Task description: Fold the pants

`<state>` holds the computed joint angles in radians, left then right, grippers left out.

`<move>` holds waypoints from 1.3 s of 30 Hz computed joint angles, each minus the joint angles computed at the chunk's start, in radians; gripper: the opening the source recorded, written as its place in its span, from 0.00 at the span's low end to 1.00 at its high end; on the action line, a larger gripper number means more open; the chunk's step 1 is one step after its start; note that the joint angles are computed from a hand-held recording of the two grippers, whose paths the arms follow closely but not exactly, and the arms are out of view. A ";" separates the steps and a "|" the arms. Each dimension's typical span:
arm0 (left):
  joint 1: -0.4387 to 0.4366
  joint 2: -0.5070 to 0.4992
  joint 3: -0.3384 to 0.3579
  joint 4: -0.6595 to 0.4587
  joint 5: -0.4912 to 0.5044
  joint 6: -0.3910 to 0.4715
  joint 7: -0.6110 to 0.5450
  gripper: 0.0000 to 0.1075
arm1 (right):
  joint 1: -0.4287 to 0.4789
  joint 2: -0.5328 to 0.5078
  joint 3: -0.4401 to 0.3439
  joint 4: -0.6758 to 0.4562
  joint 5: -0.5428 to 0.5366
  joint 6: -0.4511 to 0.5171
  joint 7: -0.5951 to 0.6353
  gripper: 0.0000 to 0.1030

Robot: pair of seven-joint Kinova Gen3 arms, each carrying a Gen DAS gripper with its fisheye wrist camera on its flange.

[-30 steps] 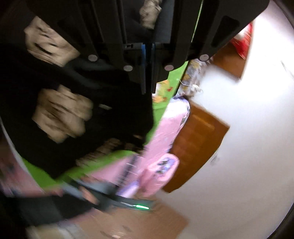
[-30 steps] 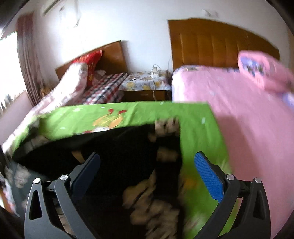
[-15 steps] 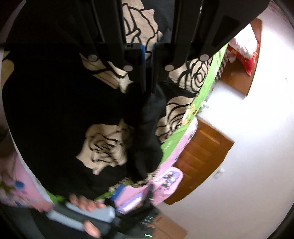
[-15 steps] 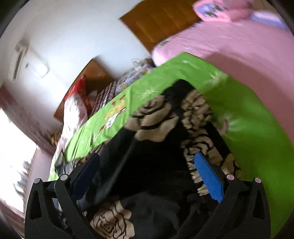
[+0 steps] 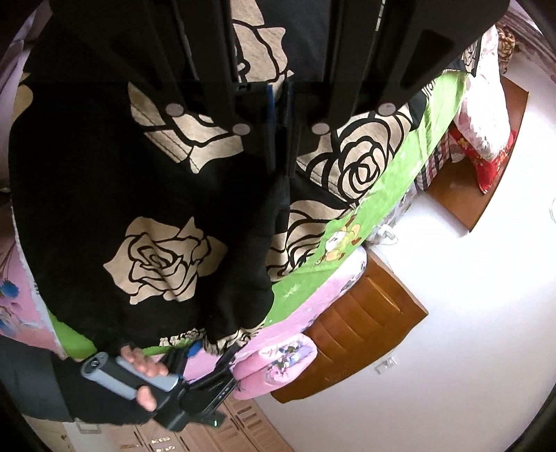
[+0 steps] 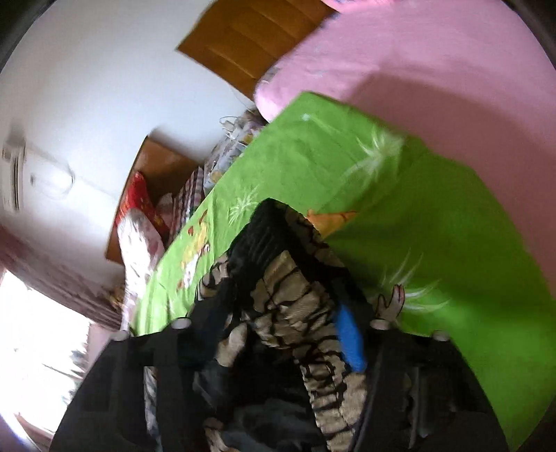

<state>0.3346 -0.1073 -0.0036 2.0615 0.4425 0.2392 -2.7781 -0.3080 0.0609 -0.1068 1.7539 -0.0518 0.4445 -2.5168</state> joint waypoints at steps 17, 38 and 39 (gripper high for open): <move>-0.090 -0.189 0.120 -0.014 -0.355 0.006 0.425 0.05 | 0.035 -0.252 -0.193 -0.028 0.384 0.223 -0.170 0.11; -0.248 -0.022 0.374 0.024 -0.787 0.091 0.861 0.07 | -0.062 -0.089 -0.134 0.036 0.258 0.185 -0.023 0.42; -0.247 -0.028 0.374 0.030 -0.809 0.084 0.890 0.06 | -0.052 -0.088 -0.159 0.026 0.298 0.211 -0.035 0.30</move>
